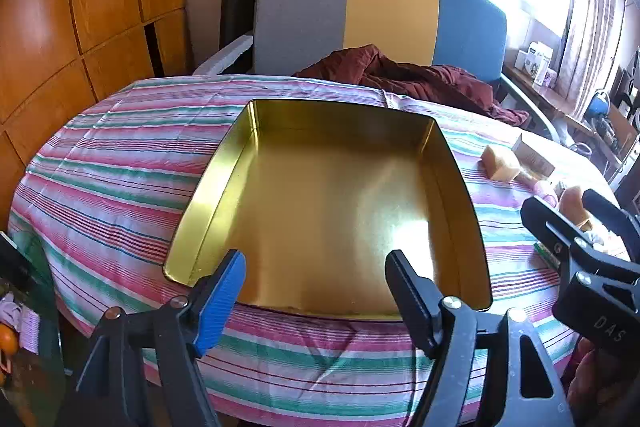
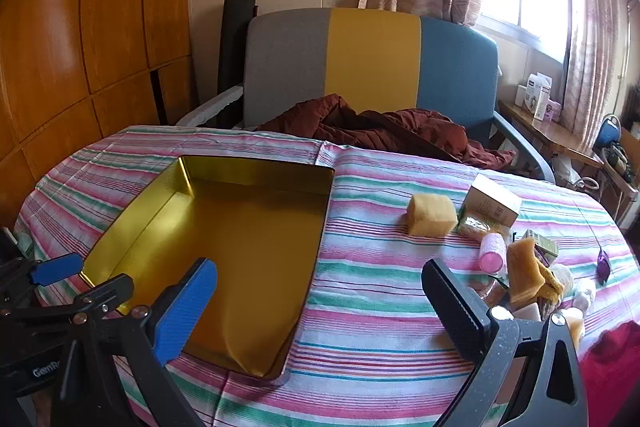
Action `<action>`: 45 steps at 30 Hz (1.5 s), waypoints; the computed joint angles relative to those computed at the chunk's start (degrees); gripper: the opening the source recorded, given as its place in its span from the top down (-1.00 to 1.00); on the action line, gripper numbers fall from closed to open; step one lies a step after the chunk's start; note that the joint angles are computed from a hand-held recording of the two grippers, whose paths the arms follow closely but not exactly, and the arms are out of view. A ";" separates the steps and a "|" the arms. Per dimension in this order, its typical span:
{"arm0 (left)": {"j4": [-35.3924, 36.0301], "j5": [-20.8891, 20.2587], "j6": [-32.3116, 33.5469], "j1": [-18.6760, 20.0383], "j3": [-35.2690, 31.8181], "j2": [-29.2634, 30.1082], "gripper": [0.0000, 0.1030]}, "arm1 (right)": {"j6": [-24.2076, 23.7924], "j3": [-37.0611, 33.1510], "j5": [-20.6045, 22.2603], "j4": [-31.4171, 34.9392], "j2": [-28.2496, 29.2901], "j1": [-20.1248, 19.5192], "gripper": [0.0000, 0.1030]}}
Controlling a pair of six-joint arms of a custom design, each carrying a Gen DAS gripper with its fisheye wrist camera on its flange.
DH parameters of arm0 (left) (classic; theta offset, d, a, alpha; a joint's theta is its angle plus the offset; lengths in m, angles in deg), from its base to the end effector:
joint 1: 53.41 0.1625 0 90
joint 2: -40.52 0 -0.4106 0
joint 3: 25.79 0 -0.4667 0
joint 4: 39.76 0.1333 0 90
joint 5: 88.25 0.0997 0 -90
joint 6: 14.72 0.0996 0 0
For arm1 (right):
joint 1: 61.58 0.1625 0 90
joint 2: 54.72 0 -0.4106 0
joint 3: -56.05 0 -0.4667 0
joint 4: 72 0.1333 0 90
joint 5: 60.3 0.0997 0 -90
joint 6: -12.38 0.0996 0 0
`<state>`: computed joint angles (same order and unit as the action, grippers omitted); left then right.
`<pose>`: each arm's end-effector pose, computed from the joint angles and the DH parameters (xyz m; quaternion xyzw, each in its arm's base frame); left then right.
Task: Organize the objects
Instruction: 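Move both tools from the gold tray toward the pile of items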
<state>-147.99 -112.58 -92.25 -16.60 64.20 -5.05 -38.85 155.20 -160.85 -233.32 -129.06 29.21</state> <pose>-0.4199 -0.5941 0.0482 -0.0524 0.8259 -0.4007 0.3932 0.1243 -0.6725 0.3670 0.3686 -0.8381 0.3197 0.2439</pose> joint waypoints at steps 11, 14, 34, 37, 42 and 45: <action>-20.55 -0.60 21.79 0.34 -1.57 4.22 -0.81 | 3.48 -3.94 -2.22 0.83 0.25 -2.48 -1.00; -23.68 -2.14 26.65 0.68 -3.30 5.91 -0.82 | 4.06 -5.11 -2.86 1.52 0.18 -3.41 -1.00; -25.95 -23.64 49.37 4.29 -28.27 24.10 -0.55 | 10.71 -21.51 -5.26 14.68 -1.62 -11.10 -1.00; -24.59 -30.57 50.08 5.55 -34.63 28.47 -0.45 | 13.16 -22.43 -3.93 16.30 -1.97 -12.53 -1.00; -24.34 -38.79 48.09 6.78 -43.07 34.68 -0.41 | 13.66 -23.12 -3.14 16.55 -1.88 -13.64 -1.00; -23.98 -41.98 47.67 7.17 -47.62 37.99 -0.41 | 14.36 -23.99 -2.48 17.21 -1.39 -13.98 -1.00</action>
<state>-171.97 -154.56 -44.58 -9.43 16.58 32.94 -24.49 131.21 -163.33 -216.12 -130.45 15.24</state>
